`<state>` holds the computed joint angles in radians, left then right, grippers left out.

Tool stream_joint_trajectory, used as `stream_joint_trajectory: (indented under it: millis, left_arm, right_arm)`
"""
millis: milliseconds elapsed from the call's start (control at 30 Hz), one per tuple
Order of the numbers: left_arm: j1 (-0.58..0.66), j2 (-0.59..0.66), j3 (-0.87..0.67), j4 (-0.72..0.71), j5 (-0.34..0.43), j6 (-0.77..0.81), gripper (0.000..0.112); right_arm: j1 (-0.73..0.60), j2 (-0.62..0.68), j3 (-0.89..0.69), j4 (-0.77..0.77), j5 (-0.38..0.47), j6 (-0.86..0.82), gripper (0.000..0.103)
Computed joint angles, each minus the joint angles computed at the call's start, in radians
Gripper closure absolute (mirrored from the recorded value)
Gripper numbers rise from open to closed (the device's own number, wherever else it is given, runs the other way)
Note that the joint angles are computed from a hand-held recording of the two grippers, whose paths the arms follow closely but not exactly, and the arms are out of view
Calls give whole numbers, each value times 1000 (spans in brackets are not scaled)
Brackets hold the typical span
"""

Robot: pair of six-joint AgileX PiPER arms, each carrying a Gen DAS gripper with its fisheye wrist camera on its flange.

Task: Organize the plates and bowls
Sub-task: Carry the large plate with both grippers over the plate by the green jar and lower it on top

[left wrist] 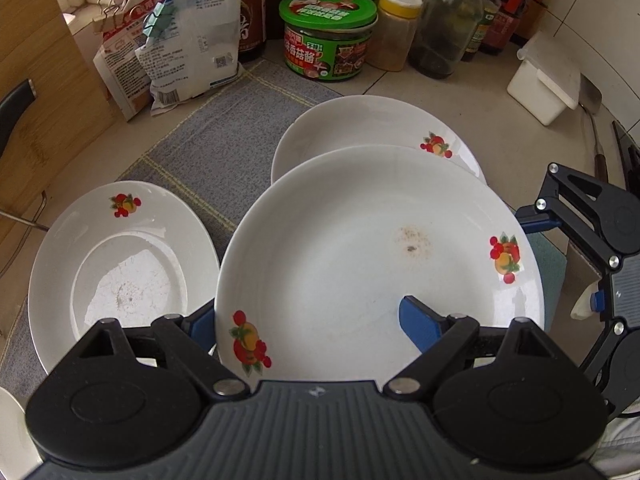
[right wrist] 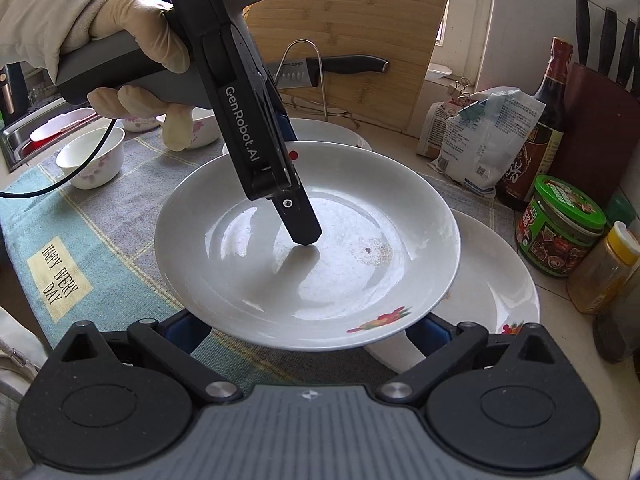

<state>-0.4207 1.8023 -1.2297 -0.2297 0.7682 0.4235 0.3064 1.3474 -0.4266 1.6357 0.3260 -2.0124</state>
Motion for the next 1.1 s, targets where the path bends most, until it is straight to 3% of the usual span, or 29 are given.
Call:
stream_joint_trajectory:
  millis: [667,1100]
  left_arm:
    - [-78,225,-303,1,94,16,22]
    - [-89,339,-438,-25,141,52,22]
  right_arm:
    - [-198,41,-9,-9,51,-51,0]
    - [-229,64,-19,-30,31,-13,0]
